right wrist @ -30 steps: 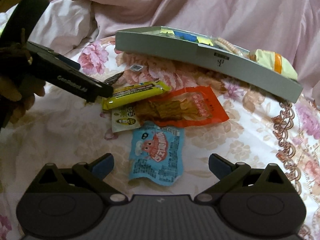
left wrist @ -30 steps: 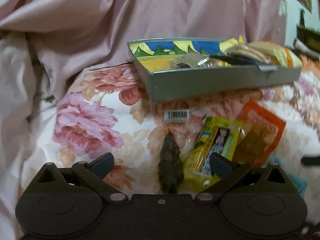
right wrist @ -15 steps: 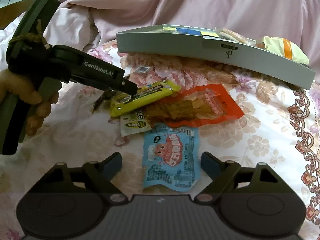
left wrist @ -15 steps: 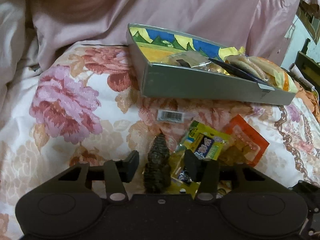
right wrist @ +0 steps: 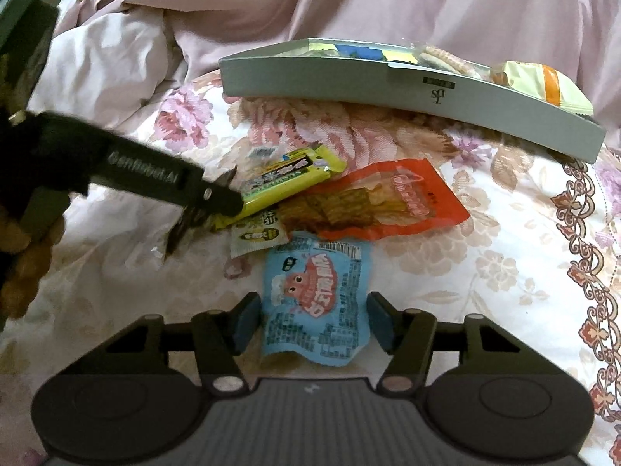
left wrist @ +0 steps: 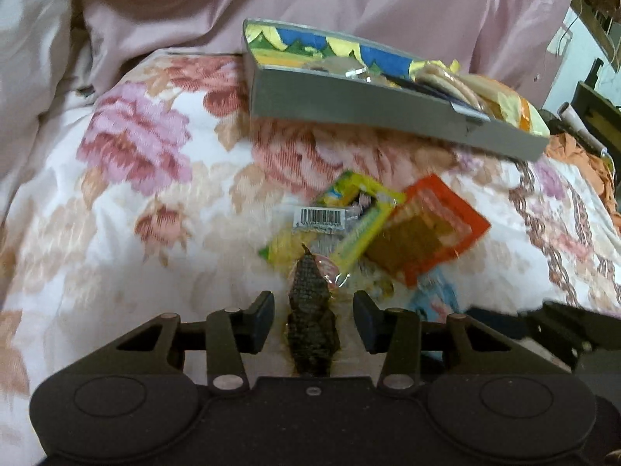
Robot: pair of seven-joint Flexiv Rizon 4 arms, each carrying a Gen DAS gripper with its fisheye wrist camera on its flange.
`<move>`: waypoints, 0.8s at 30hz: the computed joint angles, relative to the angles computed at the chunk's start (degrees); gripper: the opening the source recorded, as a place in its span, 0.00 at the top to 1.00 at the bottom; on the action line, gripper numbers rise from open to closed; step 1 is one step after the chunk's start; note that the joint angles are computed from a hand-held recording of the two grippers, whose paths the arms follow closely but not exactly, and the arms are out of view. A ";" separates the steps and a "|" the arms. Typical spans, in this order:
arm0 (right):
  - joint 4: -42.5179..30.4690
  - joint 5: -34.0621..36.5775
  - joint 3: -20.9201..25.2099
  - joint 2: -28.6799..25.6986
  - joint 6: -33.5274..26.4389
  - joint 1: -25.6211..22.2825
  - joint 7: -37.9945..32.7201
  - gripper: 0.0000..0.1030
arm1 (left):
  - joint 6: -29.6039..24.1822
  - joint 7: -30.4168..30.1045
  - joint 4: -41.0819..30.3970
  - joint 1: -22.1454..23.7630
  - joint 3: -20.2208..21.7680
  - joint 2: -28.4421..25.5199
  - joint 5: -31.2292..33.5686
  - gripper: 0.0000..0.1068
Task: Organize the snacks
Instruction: 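Grasp the dark dried fish with the left tool while the right tool grasps the blue pouch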
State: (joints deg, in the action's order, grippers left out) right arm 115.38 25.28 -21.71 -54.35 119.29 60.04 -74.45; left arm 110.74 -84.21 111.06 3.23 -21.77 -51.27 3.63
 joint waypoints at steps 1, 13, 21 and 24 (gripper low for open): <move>0.08 -0.14 0.05 0.16 -0.17 0.01 -0.10 0.38 | 0.41 -0.61 1.12 -0.45 0.58 0.69 -0.47 0.57; 2.63 -3.66 3.49 2.92 0.40 -1.76 -2.65 0.38 | 6.56 -8.10 10.09 -2.01 3.93 4.87 -0.27 0.56; 4.33 -0.18 -0.48 1.79 0.37 4.67 -6.18 0.35 | 16.97 -7.48 10.45 -5.29 8.27 1.16 4.22 0.42; 4.58 1.78 -2.55 1.10 -0.55 7.08 -5.90 0.27 | 15.93 -6.58 9.91 -4.72 7.88 1.23 5.54 0.34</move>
